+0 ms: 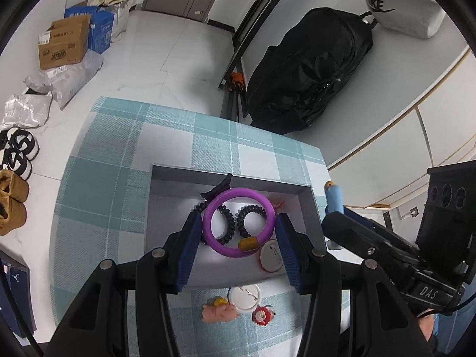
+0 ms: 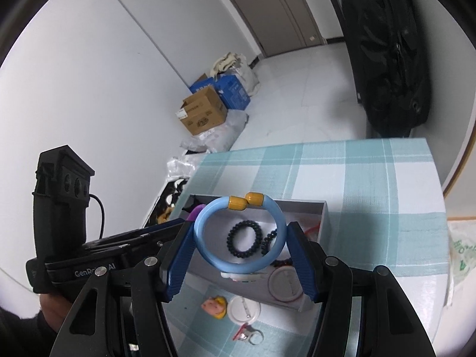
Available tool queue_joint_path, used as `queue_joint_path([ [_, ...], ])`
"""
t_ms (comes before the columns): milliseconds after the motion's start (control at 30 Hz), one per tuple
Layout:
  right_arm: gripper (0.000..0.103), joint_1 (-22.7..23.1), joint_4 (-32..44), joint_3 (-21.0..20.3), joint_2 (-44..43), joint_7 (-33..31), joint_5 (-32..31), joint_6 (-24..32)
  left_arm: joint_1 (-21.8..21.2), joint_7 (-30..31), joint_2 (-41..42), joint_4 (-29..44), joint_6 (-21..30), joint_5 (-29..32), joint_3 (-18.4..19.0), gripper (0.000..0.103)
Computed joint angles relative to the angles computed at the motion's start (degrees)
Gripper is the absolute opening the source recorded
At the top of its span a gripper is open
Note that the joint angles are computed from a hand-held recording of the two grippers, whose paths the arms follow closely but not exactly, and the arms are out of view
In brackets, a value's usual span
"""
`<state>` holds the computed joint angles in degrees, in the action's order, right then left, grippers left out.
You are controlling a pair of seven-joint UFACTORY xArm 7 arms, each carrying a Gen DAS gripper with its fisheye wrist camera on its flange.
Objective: Organize jewelry
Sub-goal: 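Carry both rings over the grey box and open both grippers to drop them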
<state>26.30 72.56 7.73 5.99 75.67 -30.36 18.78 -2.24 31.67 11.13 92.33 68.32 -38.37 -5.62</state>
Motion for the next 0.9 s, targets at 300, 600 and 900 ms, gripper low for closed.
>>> queue_joint_path([
  [300, 0.061, -0.74, -1.42, -0.38, 0.32, -2.24, 4.21, -1.37, -0.18, -1.96, 3.06, 3.8, 2.46, 1.19, -0.71, 0.046],
  [600, 0.062, -0.66, -1.06, -0.43, 1.07, -2.53, 4.81, -1.25, 0.25, -3.21, 4.2, 5.17, 3.48, 1.26, -1.03, 0.046],
  [900, 0.063, 0.44, -0.01, -1.33, 1.32, -2.04, 2.76, -0.14, 1.48, -4.97, 6.5, 7.42, 6.32, -0.29, -1.49, 0.048],
])
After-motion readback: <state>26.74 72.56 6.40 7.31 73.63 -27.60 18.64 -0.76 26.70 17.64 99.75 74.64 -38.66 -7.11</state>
